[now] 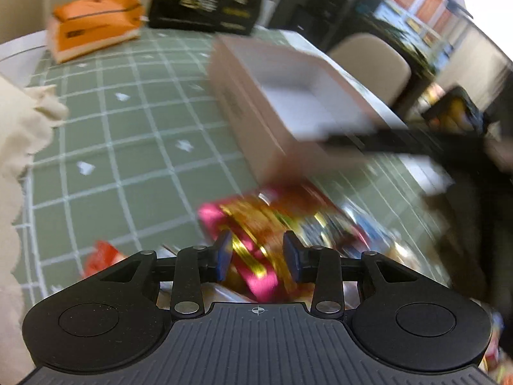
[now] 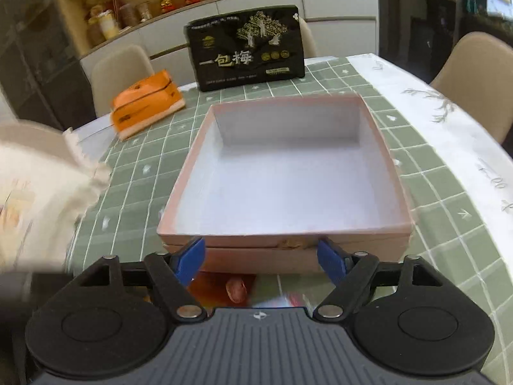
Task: Organize snacks
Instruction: 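Carry the red snack bag away from the pile and set it down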
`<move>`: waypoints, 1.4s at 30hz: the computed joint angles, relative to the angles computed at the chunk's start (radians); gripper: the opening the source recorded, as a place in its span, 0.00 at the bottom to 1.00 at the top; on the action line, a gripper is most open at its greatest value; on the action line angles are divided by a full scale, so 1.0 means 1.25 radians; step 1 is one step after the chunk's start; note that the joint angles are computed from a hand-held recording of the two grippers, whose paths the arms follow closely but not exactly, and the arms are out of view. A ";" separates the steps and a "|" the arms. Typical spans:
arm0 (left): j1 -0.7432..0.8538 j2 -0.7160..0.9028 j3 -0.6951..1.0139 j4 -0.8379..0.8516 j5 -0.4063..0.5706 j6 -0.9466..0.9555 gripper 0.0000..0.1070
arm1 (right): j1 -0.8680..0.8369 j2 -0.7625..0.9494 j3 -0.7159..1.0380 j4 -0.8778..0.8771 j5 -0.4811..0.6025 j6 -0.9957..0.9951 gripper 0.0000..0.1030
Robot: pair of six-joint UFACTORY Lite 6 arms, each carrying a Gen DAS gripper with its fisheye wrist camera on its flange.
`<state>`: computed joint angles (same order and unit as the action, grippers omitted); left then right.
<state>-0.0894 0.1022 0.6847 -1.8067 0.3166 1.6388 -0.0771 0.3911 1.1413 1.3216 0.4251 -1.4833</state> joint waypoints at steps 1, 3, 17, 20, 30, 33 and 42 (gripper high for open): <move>-0.007 -0.008 0.003 0.067 0.010 -0.058 0.37 | 0.018 0.049 0.063 -0.030 -0.015 0.046 0.75; -0.007 -0.013 0.012 0.189 0.059 -0.160 0.37 | 0.038 0.096 0.122 -0.084 -0.036 0.086 0.75; -0.002 0.282 0.290 0.018 0.013 -0.068 0.36 | -0.216 -0.125 -0.233 -0.014 -0.069 -0.347 0.81; -0.070 0.199 0.244 0.180 -0.002 -0.173 0.37 | -0.289 -0.138 -0.220 -0.094 0.009 -0.284 0.81; -0.109 -0.054 0.077 0.427 0.017 -0.453 0.37 | -0.355 -0.285 -0.409 -0.123 0.144 -0.387 0.81; -0.077 0.005 0.114 0.228 -0.064 -0.316 0.37 | -0.329 -0.316 -0.451 -0.048 0.138 -0.466 0.81; -0.104 0.201 0.227 0.149 0.114 -0.355 0.34 | -0.368 -0.260 -0.370 -0.122 0.186 -0.341 0.81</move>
